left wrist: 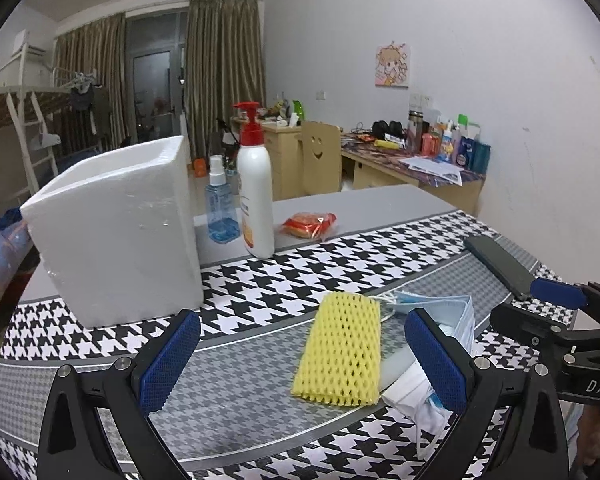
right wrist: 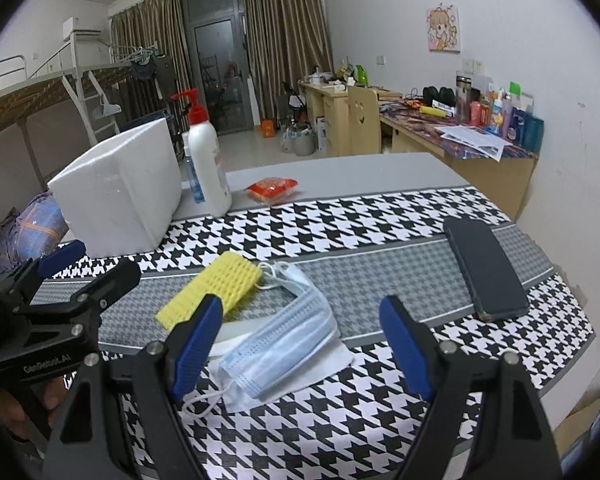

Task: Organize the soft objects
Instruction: 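Reach the left tool to the yellow foam net and close on it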

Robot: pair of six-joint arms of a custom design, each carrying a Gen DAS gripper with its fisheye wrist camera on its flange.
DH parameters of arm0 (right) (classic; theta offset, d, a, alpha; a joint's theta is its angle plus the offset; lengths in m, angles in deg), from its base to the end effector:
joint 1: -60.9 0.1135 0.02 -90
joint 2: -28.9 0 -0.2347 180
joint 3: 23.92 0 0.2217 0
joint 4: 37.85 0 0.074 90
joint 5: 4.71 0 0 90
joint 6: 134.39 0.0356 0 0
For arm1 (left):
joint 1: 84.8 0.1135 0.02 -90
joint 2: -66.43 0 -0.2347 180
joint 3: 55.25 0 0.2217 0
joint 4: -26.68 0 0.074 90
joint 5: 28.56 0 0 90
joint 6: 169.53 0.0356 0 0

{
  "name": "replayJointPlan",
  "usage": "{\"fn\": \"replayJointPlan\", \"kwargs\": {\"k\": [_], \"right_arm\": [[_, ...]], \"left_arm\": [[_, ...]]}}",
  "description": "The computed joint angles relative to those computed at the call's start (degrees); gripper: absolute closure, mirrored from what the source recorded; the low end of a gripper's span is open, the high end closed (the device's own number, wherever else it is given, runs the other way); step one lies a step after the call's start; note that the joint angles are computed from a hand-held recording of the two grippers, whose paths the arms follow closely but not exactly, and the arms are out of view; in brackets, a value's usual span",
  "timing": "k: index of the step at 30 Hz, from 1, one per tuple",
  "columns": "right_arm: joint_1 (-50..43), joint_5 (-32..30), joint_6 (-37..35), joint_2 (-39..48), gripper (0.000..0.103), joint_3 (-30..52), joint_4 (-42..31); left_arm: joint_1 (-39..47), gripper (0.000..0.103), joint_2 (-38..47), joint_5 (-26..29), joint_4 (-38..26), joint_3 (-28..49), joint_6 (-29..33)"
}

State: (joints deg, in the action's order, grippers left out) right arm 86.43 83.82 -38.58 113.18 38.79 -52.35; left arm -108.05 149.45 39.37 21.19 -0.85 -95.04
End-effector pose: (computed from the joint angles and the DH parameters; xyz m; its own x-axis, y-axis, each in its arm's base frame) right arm 0.2625 0.1264 0.2010 -0.5741 -0.1620 -0.8026 -0.3935 0.9142 0.0969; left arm 0.2576 -0.0961 0.1803 -0.5179 -0.0472 -0.8542 -0.0607 0.9980 -0.0184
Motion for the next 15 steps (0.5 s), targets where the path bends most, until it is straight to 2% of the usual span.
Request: {"fn": "replayJointPlan", "kwargs": {"k": [15], "right_arm": [[-1.8, -3.1, -0.4, 4.9, 0.019, 1.6, 1.0]], "left_arm": [[1.9, 0.003, 6.9, 5.6, -0.9, 3.5, -0.2]]}}
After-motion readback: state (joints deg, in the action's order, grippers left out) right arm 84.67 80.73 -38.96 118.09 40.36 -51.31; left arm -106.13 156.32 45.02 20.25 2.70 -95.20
